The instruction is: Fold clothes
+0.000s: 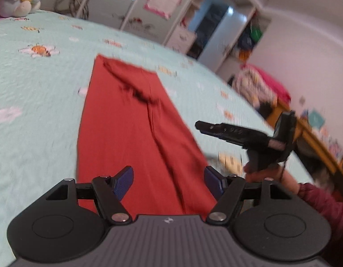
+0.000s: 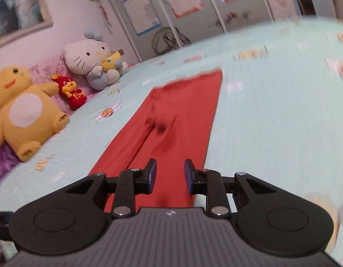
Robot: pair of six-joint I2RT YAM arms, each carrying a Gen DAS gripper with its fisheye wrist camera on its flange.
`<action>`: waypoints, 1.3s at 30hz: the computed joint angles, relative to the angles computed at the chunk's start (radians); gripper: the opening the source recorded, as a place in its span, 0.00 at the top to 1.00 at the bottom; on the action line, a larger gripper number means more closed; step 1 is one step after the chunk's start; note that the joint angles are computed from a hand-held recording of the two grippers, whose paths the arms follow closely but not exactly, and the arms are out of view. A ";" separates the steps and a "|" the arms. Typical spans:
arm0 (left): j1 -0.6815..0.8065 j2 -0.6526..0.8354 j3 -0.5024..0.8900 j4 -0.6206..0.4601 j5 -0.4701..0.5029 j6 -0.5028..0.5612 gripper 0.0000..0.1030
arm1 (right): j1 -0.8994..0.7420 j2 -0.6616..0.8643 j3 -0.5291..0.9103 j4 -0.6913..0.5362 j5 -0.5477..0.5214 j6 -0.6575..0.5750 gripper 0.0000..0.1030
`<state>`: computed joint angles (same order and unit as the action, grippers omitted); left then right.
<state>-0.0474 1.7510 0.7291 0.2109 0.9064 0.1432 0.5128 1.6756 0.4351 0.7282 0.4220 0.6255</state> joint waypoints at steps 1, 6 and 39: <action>-0.021 0.041 0.003 0.090 -0.026 -0.053 0.27 | -0.059 0.035 0.052 0.000 -0.034 -0.103 0.73; -0.079 0.286 0.060 0.306 -0.130 -0.158 0.27 | -0.293 0.232 0.391 -0.098 -0.211 -0.497 0.73; 0.008 0.425 0.123 0.458 0.082 -0.352 0.22 | -0.558 1.046 1.981 -1.262 -0.584 -1.155 0.99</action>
